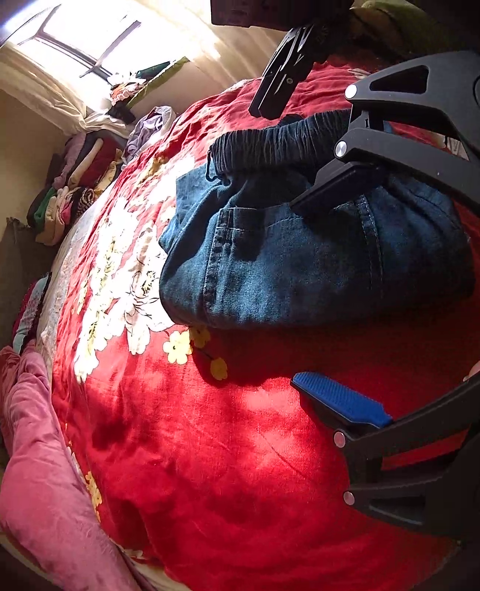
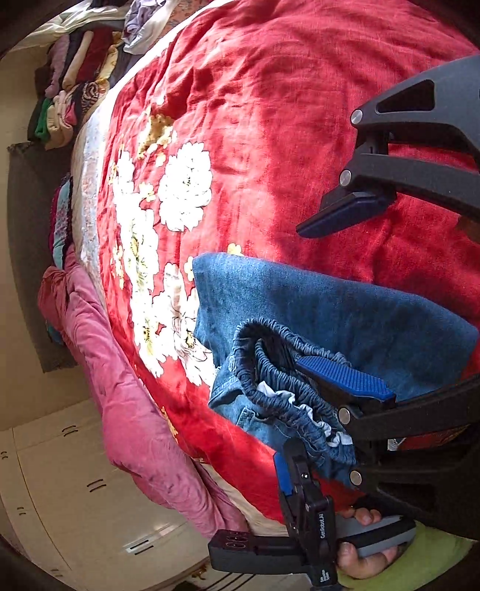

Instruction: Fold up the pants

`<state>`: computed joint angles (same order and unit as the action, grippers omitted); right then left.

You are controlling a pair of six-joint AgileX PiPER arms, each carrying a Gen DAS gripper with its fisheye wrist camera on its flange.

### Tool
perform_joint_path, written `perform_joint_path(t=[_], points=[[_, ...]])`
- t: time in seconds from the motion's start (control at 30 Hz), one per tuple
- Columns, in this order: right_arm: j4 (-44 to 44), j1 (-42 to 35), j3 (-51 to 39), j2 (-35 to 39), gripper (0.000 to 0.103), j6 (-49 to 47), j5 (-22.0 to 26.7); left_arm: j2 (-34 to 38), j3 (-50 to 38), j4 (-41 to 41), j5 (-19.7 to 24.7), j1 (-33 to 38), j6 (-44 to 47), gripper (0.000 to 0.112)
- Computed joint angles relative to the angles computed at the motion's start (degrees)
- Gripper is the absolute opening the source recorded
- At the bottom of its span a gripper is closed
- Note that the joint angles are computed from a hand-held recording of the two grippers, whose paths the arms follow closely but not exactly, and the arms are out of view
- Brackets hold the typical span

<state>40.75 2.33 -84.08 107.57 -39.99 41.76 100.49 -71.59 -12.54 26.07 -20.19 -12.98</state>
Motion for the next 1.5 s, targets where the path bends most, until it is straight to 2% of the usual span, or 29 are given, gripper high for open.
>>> perform_joint_path(t=[0.43, 0.53, 0.6, 0.63, 0.67, 0.7, 0.73, 0.77, 0.83, 1.0, 1.1, 1.5], points=[[6.5, -1.7, -11.7, 11.8, 0.063, 0.8, 10.8, 4.3, -3.5, -4.5, 0.1, 0.3, 4.5, 0.078], [7.4, -1.5, -13.3, 13.2, 0.064, -0.1, 11.7, 5.3, -4.4, -6.6, -0.1, 0.6, 6.2, 0.07], [8.0, -1.3, -14.1, 14.0, 0.06, -0.6, 12.1, 5.7, -4.6, -9.3, -0.3, 0.8, 8.5, 0.057], [8.6, -1.2, -13.9, 14.0, 0.054, -1.5, 12.1, 5.8, -4.8, -10.1, -0.3, 0.6, 9.3, 0.047], [8.8, -0.9, -13.5, 13.8, 0.051, -2.3, 11.8, 5.8, -4.8, -8.7, -0.6, 0.2, 8.1, 0.045], [9.1, -0.6, -12.6, 13.2, 0.044, -3.0, 11.0, 5.7, -4.9, -6.8, -0.7, -0.4, 6.7, 0.043], [10.1, -0.5, -11.7, 12.7, 0.03, -4.4, 10.8, 5.6, -4.9, -6.0, -0.8, -0.8, 5.9, 0.039], [11.1, -0.3, -10.6, 11.8, 0.026, -6.2, 10.4, 5.1, -4.7, -5.1, -1.1, -1.1, 4.9, 0.036], [10.3, 1.2, -7.4, 8.9, 0.023, -8.2, 6.2, 4.5, -5.0, -3.7, -1.0, -1.5, 3.9, 0.031], [9.3, 2.7, -5.2, 4.9, 0.02, -9.8, 2.4, 4.1, -8.0, -1.7, 0.8, -2.2, 2.4, 0.028], [8.5, 3.2, -6.8, 4.3, 0.02, -10.1, 1.8, 4.5, -11.3, 1.8, 1.8, -2.7, -0.1, 0.027], [2.1, 3.8, -27.0, 14.2, 0.02, -0.7, 3.0, 13.5, -30.8, 8.7, 10.6, -1.3, -2.5, 0.027]])
